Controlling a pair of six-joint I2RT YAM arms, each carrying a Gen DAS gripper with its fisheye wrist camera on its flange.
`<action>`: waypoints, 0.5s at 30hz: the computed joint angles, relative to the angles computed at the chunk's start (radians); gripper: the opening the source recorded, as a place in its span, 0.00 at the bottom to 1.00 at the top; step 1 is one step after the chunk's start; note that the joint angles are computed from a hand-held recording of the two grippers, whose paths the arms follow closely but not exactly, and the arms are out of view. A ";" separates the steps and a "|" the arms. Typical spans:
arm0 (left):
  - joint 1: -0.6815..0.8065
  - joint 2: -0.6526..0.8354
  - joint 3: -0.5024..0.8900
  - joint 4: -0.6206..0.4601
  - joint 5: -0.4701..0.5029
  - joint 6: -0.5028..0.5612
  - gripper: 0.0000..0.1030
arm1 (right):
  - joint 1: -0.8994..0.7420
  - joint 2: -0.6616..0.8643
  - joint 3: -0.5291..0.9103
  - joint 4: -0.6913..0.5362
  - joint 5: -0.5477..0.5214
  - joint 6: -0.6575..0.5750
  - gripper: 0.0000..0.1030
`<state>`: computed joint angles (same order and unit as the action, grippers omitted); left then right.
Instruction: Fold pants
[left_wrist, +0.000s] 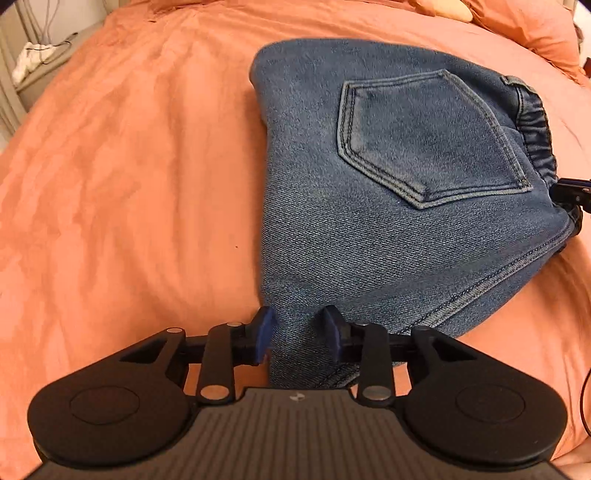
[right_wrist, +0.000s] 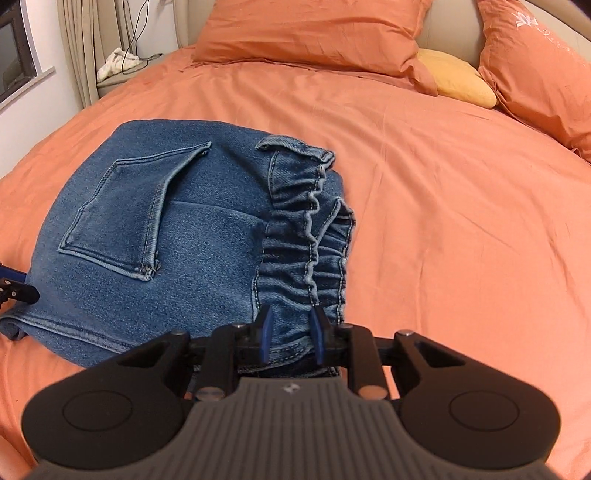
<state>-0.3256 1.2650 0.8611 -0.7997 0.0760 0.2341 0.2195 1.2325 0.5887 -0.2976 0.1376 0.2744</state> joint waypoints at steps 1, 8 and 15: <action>-0.007 -0.016 0.011 -0.020 -0.007 -0.014 0.39 | -0.009 0.004 0.021 -0.026 -0.011 -0.005 0.18; -0.006 -0.230 0.110 -0.204 -0.022 -0.029 0.40 | -0.004 -0.147 0.141 -0.229 -0.038 0.000 0.41; -0.169 -0.385 0.332 -0.364 -0.174 -0.118 0.56 | 0.176 -0.323 0.313 -0.442 0.140 0.010 0.56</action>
<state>-0.4943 0.8795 1.1928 -1.1636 -0.0983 0.1166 0.3960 0.9097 0.9019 -0.7392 0.2773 0.2849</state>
